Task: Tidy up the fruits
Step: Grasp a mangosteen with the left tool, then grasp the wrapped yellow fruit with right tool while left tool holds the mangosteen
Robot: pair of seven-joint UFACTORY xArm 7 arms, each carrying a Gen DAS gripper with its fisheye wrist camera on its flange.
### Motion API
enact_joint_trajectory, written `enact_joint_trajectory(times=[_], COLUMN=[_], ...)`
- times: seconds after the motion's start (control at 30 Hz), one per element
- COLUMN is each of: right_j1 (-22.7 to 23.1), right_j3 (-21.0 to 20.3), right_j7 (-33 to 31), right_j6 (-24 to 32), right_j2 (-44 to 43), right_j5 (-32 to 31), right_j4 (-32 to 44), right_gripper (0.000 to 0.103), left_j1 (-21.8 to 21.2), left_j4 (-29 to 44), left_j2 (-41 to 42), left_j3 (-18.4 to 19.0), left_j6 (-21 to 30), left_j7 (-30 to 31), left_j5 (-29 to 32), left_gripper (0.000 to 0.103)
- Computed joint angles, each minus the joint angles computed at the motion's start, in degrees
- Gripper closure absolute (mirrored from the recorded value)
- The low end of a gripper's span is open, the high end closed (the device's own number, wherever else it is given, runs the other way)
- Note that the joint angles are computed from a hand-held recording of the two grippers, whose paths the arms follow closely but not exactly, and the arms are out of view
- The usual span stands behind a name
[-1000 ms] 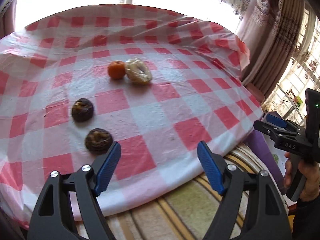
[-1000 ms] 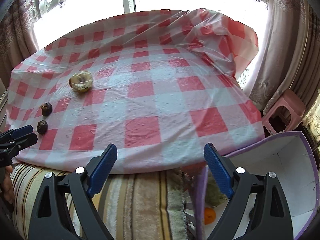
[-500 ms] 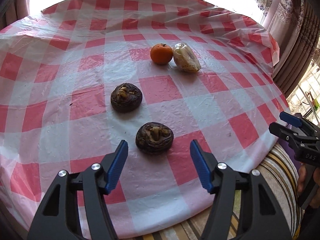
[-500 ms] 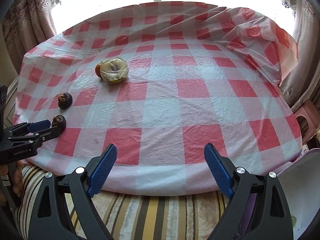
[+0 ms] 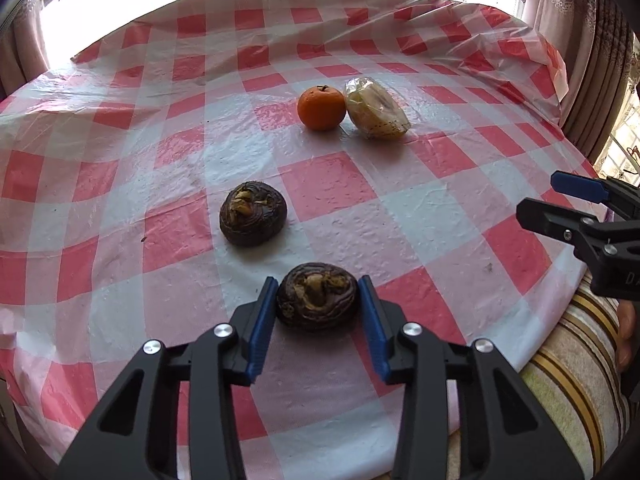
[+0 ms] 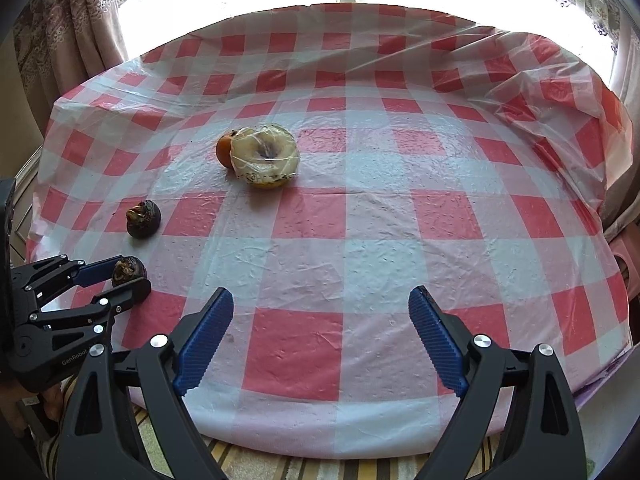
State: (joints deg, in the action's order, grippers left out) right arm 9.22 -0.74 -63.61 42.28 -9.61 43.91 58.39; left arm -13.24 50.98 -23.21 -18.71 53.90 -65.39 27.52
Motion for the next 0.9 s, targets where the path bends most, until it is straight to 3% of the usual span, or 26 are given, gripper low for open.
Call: enact_joint_trajectory(times=[0.47, 0.9], right_j1=[3.2, 4.9], right_j3=[3.1, 7.9], right_j7=[2.7, 10.0], right_j6=[-3.9, -7.8], right_j2=[2.2, 12.6], right_j5=[-1.4, -3.8], right_j4=[1.6, 12.7], right_gripper=[0.016, 0.016], left_j1=[2.6, 3.8], left_j4=[-4.9, -6.5], left_j2=[-6.4, -7.7], left_j3=[-0.9, -1.4], left_j6=[-1.2, -2.6], left_j7=[-7.1, -7.5], left_j5=[0.1, -0.7], left_gripper=[0.063, 0.063])
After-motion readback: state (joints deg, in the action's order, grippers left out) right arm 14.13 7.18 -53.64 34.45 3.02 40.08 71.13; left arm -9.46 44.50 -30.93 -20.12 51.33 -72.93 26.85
